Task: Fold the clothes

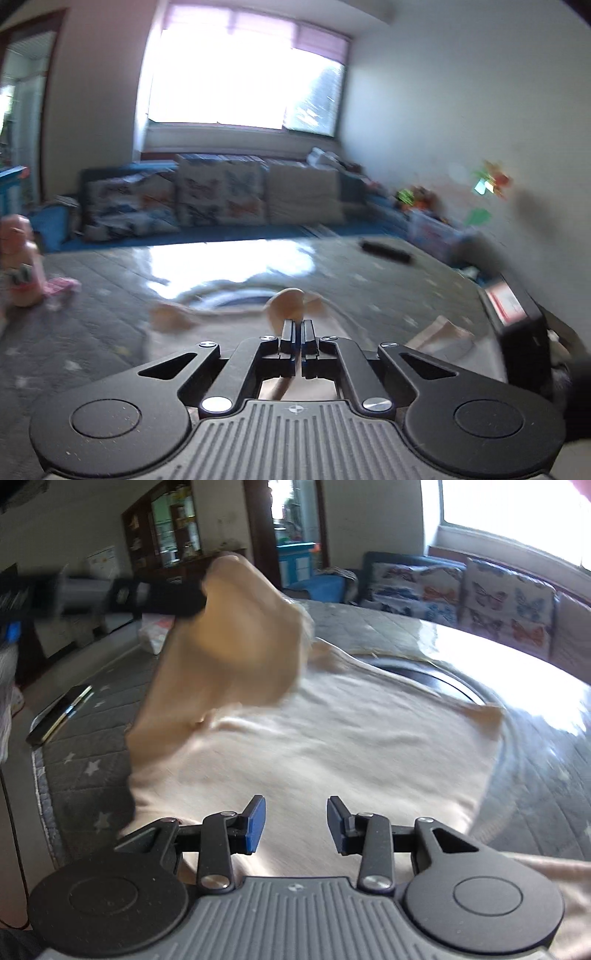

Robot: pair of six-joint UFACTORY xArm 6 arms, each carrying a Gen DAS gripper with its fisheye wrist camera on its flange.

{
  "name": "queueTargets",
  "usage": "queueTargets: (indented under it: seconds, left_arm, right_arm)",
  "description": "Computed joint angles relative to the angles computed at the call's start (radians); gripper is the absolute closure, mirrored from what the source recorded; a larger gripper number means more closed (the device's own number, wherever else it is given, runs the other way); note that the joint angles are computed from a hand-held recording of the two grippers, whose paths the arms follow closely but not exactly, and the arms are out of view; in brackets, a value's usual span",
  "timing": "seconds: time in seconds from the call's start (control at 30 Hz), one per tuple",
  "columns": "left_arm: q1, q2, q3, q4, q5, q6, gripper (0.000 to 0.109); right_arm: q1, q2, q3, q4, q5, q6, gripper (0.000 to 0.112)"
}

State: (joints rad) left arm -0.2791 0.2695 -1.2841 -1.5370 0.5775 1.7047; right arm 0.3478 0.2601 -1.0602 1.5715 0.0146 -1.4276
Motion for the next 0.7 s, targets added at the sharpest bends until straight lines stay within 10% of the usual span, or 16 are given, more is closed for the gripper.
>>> queueTargets:
  seconds: [0.7]
  left_arm:
    - [0.056, 0.151, -0.027, 0.252, -0.266, -0.202, 0.096]
  right_arm:
    - [-0.103, -0.206, 0.240, -0.213, 0.162, 0.281, 0.062]
